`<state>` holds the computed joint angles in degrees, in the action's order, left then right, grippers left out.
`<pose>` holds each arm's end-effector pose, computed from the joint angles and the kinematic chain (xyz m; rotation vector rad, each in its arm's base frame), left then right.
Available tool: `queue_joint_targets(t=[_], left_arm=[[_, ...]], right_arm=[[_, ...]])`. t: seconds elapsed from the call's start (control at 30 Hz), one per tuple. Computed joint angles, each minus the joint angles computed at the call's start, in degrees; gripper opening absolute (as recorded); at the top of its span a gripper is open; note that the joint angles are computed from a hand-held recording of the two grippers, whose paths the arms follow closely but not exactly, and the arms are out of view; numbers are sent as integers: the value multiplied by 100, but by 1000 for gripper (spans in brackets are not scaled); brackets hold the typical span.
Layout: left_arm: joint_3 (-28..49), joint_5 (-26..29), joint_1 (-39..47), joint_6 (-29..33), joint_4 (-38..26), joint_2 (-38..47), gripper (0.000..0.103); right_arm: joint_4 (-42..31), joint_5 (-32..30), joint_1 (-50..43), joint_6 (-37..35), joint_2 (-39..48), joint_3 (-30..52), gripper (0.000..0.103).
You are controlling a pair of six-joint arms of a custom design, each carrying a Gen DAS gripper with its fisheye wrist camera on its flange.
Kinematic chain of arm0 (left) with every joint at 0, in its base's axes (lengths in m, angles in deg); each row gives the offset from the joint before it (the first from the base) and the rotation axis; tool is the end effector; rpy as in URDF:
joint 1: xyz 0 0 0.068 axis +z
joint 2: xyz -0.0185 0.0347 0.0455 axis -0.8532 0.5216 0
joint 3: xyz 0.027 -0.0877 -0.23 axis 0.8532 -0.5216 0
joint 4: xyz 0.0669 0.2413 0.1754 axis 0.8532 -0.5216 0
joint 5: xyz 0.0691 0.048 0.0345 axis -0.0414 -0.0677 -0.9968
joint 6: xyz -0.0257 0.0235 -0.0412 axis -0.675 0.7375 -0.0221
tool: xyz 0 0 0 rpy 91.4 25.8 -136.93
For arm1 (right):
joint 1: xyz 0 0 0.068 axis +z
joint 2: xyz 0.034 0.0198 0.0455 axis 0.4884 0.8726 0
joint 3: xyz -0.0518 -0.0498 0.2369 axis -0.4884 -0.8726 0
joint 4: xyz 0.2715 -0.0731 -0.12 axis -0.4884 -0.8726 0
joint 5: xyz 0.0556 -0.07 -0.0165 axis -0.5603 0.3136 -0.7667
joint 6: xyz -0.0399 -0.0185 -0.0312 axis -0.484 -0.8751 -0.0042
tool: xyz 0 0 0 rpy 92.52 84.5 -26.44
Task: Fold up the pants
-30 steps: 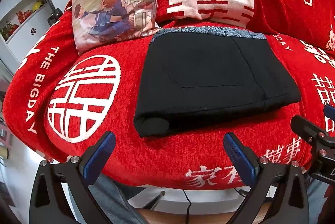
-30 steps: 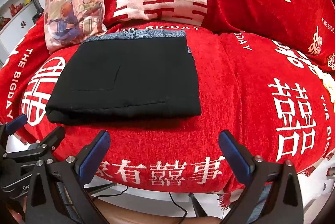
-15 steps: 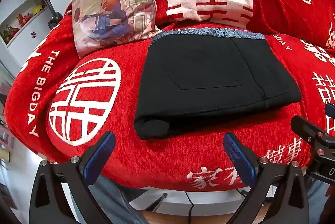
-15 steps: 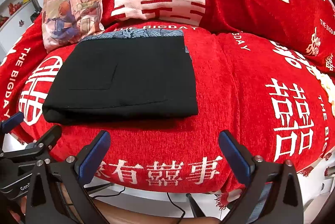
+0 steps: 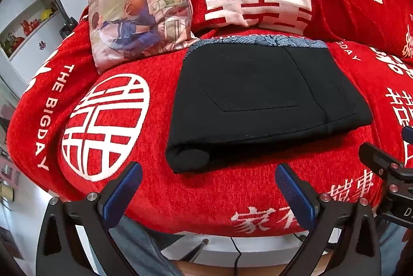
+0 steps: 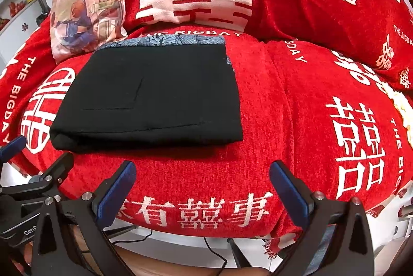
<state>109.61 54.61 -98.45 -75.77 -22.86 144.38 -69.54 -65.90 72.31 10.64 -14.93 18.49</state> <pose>0.2249 -0.1728 0.2474 0.4256 2.5256 0.0867 0.1983 0.1658 0.2835 0.3704 2.6444 -0.1152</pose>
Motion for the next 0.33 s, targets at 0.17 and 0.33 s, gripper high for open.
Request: queue_joint_targets(t=[0.17, 0.33], left_arm=[[-7, 49, 32, -6, 57, -20, 103], [-22, 80, 27, 10, 90, -49, 103]], right_arm=[[-17, 1, -12, 17, -9, -2, 103], [-17, -3, -20, 2, 13, 23, 103]])
